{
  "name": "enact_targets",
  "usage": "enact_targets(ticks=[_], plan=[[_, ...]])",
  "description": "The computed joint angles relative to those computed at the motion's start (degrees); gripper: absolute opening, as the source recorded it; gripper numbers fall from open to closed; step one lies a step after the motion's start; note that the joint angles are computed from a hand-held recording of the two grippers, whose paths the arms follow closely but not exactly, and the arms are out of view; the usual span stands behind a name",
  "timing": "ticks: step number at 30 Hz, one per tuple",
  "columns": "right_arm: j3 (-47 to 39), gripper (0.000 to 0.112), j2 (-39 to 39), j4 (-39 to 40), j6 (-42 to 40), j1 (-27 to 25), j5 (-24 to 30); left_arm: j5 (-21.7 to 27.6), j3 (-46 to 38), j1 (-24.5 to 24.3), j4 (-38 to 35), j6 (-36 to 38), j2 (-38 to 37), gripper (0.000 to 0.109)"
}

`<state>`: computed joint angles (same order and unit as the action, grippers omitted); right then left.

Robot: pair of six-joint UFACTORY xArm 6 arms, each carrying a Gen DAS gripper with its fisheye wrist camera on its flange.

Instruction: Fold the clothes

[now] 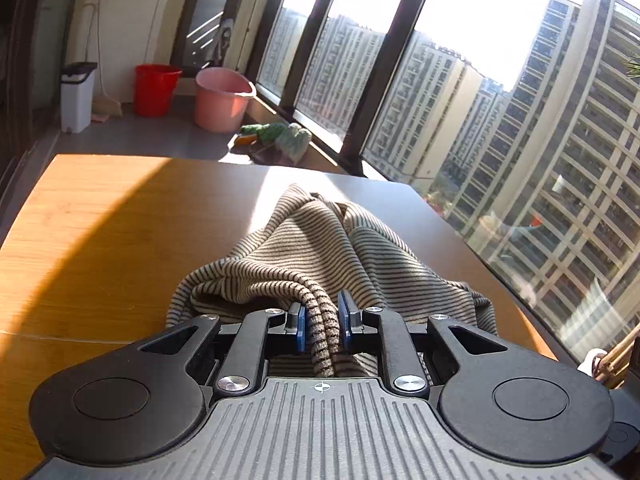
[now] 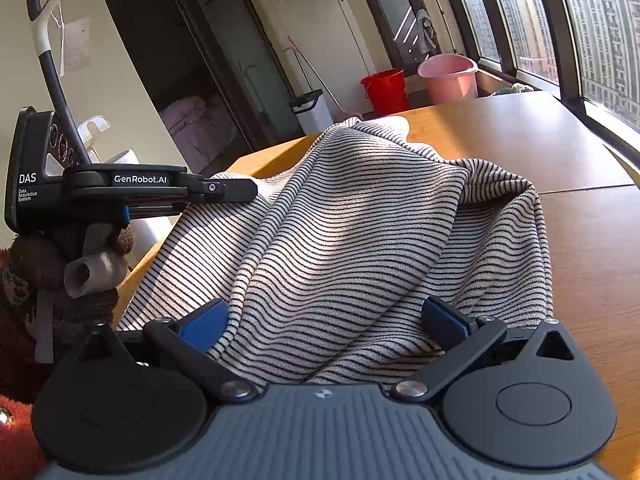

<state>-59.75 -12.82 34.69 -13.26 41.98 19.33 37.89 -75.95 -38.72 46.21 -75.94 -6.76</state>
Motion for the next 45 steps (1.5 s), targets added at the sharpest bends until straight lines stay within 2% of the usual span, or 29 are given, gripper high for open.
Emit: enact_targets(ticks=[3,6,8,9,12,13,15,18,19,21,23,25,27,29,30,32,33,35,38,40,43,45], plan=[[0.1,0.103,0.0,-0.1,0.1,0.1,-0.2,9.3,-1.4,0.5,9.7,-3.8,-1.1,0.018],[0.1,0.103,0.0,-0.6,0.0,0.0,0.0,17.3,-0.7,1.2,14.7,-6.9,-2.8,0.019],[0.0,0.103,0.0,-1.3,0.1,-0.1,0.4,19.2,0.7,2.6,14.0,-8.4,-4.8,0.024],[-0.3,0.103,0.1,-2.2,0.4,-0.2,1.0,19.4,1.6,3.3,13.0,-9.1,-6.1,0.032],[-1.7,0.103,0.5,-8.5,4.3,-0.8,2.6,17.5,4.6,4.5,10.9,-9.9,-9.8,0.053],[-2.4,0.103,0.6,-11.3,6.1,-1.0,3.1,16.4,5.2,4.5,10.1,-9.3,-10.7,0.055],[-3.4,0.102,0.9,-21.9,12.3,-1.0,1.1,14.0,6.4,4.3,8.5,-7.7,-12.2,0.067],[-7.4,0.08,3.3,-35.6,17.8,-0.7,-0.9,7.3,6.2,4.4,6.4,-5.0,-10.4,0.083],[-10.0,0.076,5.2,-38.8,18.9,-0.3,-0.7,4.6,5.7,4.5,4.9,-3.6,-8.9,0.084],[-15.5,0.076,9.8,-42.4,18.6,0.3,-0.7,-0.8,4.7,4.6,0.3,0.5,-5.8,0.085],[-21.8,0.076,15.5,-50.3,22.4,0.6,0.4,-4.7,4.5,4.2,-4.4,4.2,-3.4,0.085],[-29.0,0.076,21.5,-57.8,27.2,0.7,4.7,-5.0,4.9,2.7,-5.4,4.7,-2.1,0.087],[-36.2,0.076,27.2,-60.4,27.1,1.0,9.5,-3.8,5.6,1.6,-4.1,3.0,-1.8,0.088],[-39.4,0.052,30.0,-58.1,21.1,0.7,11.7,-6.3,7.3,1.3,-6.8,3.9,-2.5,0.09],[-39.6,0.032,30.1,-57.5,17.1,0.3,12.0,-7.5,7.8,1.1,-8.8,5.1,-2.4,0.093],[-40.2,0.024,29.9,-58.7,11.3,-0.4,12.0,-9.8,8.7,0.7,-13.2,8.3,-2.0,0.096],[-40.7,0.016,29.6,-60.6,9.8,-0.8,11.6,-10.9,9.1,0.4,-15.6,10.0,-1.8,0.096],[-42.8,0.013,30.0,-65.9,9.5,-2.0,10.9,-8.4,8.0,-0.2,-16.9,11.8,-0.4,0.096],[-50.7,0.01,33.9,-77.9,15.3,-4.8,11.5,-6.3,7.1,-0.8,-13.5,11.2,0.1,0.096],[-58.4,0.0,38.7,-84.3,19.5,-6.4,14.8,-5.5,7.1,-1.2,-12.5,11.2,0.1,0.096],[-68.9,0.0,45.1,-82.3,22.5,-8.6,20.5,-4.8,7.8,-1.8,-10.4,9.9,-0.3,0.096],[-69.6,0.0,45.2,-76.0,24.2,-10.2,21.9,-3.9,8.0,-2.1,-10.2,9.1,-0.8,0.096]])
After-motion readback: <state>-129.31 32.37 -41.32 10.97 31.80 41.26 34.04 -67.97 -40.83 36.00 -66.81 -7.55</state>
